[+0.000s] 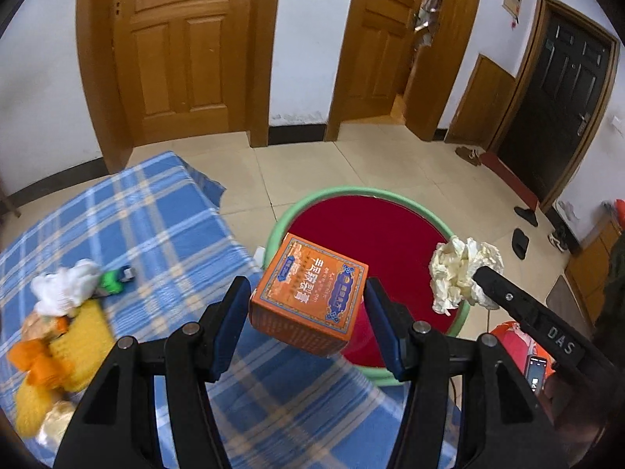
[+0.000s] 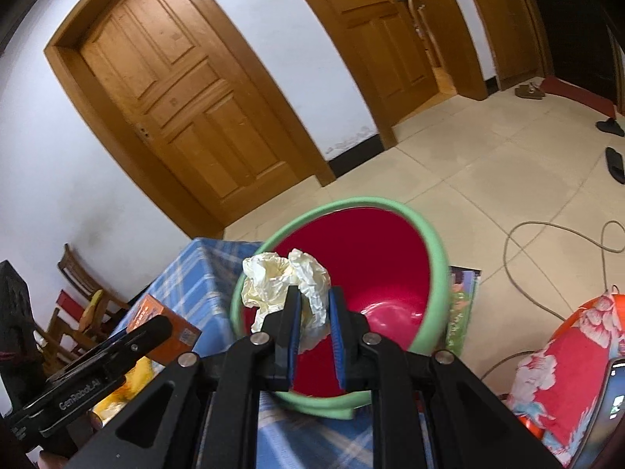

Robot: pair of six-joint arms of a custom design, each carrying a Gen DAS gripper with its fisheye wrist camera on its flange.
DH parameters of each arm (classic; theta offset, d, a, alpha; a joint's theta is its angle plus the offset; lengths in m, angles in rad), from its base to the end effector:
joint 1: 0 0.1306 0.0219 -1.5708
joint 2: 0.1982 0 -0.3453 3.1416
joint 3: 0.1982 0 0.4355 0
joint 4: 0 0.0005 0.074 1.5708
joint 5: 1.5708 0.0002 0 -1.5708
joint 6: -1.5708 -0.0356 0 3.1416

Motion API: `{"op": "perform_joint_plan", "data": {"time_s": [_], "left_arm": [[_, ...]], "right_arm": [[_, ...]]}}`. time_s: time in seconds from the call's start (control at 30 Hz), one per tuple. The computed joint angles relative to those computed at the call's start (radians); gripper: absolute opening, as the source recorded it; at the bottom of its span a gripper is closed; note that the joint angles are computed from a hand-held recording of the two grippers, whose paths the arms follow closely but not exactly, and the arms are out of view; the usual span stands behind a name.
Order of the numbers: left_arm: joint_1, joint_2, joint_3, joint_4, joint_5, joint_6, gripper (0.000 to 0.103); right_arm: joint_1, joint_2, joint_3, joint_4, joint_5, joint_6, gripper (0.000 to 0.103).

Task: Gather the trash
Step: 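Carry the orange box and crumpled paper over the bucket and release both, then move both open tools back over the table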

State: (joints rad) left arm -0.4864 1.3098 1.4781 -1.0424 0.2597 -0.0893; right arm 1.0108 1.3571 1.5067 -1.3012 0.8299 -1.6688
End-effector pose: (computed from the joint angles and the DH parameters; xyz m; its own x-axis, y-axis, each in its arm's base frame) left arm 0.4366 -0.2418 0.4649 -0.6220 0.4264 -0.6567 0.6555 0.7423 -0.1389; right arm 0.2813 0.3983 0.4511 -0.3629 0.6858 -0.6309 0.5232 0.7102 0.4710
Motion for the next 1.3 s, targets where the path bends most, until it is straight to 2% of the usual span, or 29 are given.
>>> {"op": "perform_joint_plan", "data": {"time_s": [0.3,0.4,0.5,0.67,1.03,1.3], "left_arm": [[-0.034,0.096,0.053,-0.038,-0.010,0.021,0.062],[-0.041,0.099,0.051,-0.034,-0.035,0.019,0.074],[-0.044,0.100,0.052,-0.033,-0.053,0.025,0.076],[-0.031,0.097,0.051,-0.037,-0.047,0.041,0.077],[0.009,0.010,0.002,-0.044,-0.008,0.076,0.077],[0.048,-0.061,-0.018,-0.053,-0.016,0.071,0.077]], "right_arm": [[-0.047,-0.028,-0.075,0.017,-0.085,-0.023,0.020],[-0.053,-0.038,-0.096,0.027,-0.107,-0.032,0.021],[-0.056,-0.061,-0.124,0.065,-0.121,-0.031,0.032],[-0.037,-0.064,-0.116,0.056,-0.081,-0.037,0.046],[-0.001,-0.032,-0.045,0.008,-0.043,-0.046,0.049],[0.032,0.006,0.023,-0.023,-0.017,-0.043,0.052]]}}
